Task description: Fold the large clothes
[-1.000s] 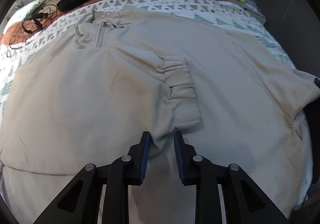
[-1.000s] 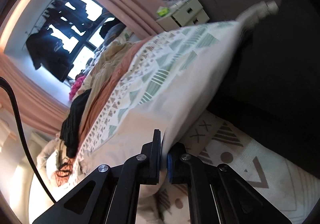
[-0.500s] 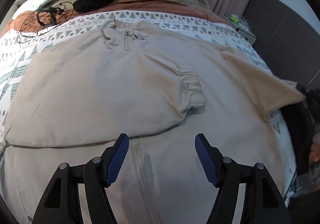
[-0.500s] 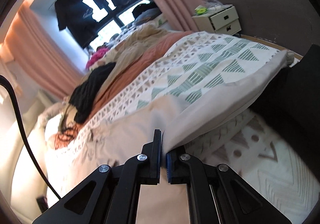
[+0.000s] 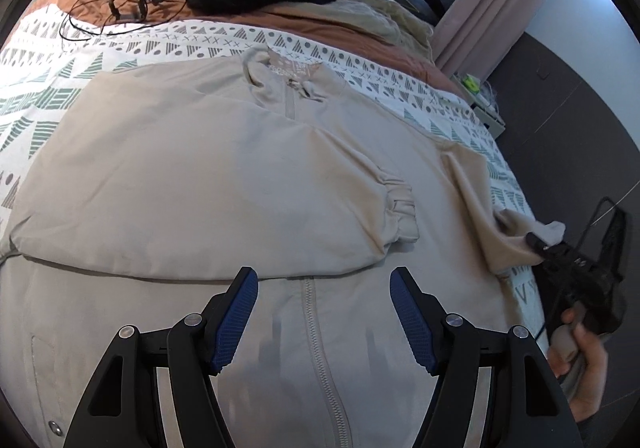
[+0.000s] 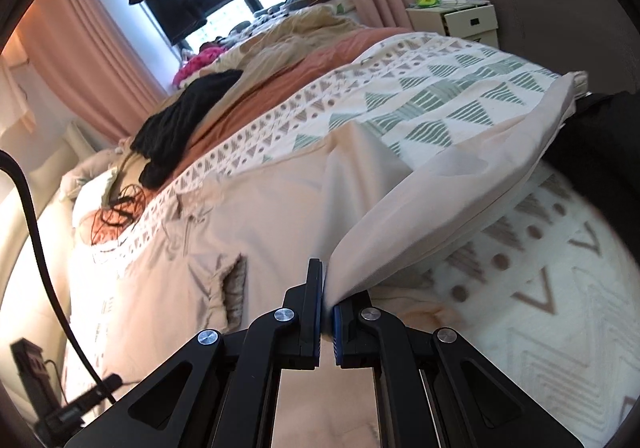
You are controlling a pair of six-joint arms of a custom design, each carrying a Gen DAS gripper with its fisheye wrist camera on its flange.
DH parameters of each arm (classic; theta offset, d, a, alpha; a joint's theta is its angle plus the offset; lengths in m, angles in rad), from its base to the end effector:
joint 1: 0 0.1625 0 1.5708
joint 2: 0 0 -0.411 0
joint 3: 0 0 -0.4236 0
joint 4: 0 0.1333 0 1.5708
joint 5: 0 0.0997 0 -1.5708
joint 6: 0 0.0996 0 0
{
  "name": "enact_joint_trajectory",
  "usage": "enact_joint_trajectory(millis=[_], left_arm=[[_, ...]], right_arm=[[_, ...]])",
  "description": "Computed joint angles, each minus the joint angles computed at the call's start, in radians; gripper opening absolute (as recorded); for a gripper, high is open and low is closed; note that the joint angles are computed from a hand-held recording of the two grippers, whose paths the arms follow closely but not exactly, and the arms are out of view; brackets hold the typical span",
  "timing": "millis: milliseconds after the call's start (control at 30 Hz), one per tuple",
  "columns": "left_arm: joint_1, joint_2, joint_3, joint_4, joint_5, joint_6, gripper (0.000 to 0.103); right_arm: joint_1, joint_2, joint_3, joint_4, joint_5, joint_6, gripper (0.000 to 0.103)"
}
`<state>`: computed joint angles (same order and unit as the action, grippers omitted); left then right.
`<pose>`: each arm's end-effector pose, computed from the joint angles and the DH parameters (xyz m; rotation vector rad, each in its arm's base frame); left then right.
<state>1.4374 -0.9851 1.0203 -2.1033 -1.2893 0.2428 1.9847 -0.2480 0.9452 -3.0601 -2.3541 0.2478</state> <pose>0.0553 -0.7982 0.4536 0.4183 2.7284 -0.6780 0.3969 -0.7469 0.0128 -0.2105 -2.3876 1.2509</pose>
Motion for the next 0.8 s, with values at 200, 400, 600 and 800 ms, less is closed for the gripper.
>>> enact_joint_trajectory(millis=[200, 400, 600, 800], left_arm=[[0.007, 0.002, -0.016, 0.017, -0.022, -0.001, 0.07], [0.008, -0.01, 0.009, -0.026, -0.01, 0.029, 0.07], [0.006, 0.007, 0.006, -0.044, 0.038, 0.043, 0.07], [0.01, 0.039, -0.022, -0.04, 0.053, 0.022, 0.07]], right_arm=[[-0.024, 0.02, -0.043, 0.191, 0.055, 0.153, 0.033], [-0.033, -0.07, 0.14, -0.073, 0.024, 0.231, 0.071], [-0.076, -0.148, 0.286, -0.211, 0.033, 0.316, 0.072], [-0.115, -0.172, 0.331, -0.349, 0.057, 0.311, 0.072]])
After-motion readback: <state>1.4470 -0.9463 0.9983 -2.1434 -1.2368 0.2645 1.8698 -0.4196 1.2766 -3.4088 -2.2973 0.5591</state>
